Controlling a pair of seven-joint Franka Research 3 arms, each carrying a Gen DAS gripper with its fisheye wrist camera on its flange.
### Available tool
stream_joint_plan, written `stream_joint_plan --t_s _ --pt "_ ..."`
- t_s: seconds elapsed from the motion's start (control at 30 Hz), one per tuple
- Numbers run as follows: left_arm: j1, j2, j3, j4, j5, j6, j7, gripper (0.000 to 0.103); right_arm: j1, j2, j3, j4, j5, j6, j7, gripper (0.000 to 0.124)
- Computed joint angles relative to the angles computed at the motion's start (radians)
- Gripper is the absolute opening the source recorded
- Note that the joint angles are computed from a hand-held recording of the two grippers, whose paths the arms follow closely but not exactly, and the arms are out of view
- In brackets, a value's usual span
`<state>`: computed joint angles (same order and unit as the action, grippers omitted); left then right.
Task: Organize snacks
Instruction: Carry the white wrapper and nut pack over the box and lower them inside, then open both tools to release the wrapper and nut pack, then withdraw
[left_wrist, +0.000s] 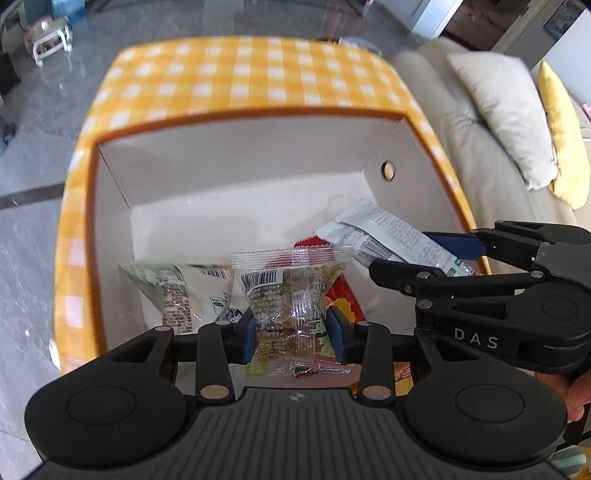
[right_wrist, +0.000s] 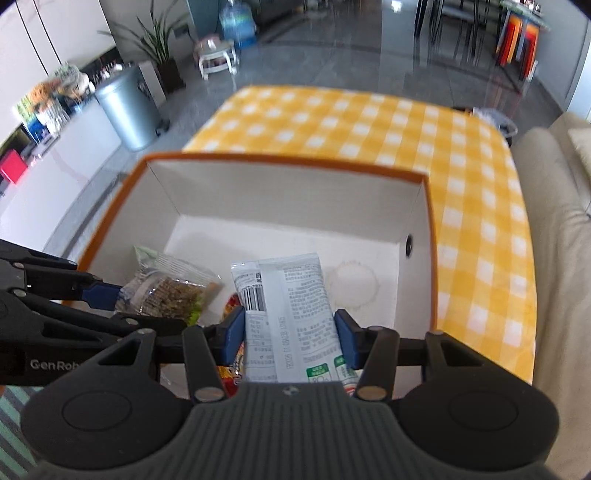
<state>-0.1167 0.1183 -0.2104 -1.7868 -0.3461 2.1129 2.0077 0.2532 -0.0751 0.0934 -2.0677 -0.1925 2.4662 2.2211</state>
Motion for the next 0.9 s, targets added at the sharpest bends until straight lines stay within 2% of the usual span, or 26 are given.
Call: stream_joint_plan --t_s 0.4,0.5,0.73,0.9 --pt "-0.038 0.083 -0.014 0.073 0.217 -0.064 -0.092 0.043 0.033 0.125 -0.022 0.129 0.044 -0.197 -0.084 0.050" --pt "-0.042 0.103 -0.016 0.098 0.246 -0.095 -0.105 0.043 0.039 0.144 -0.028 0.153 0.063 -0.228 -0.103 0.049" --pt "-0.047 0.116 -0.021 0.109 0.283 -0.099 -0.115 0.044 0.050 0.178 -0.036 0.211 0.072 -0.301 -0.144 0.049" --pt "-0.044 0.104 -0.020 0.098 0.291 -0.090 -0.119 0.051 0.061 0.199 -0.045 0.245 0.032 -0.346 -0.127 0.050"
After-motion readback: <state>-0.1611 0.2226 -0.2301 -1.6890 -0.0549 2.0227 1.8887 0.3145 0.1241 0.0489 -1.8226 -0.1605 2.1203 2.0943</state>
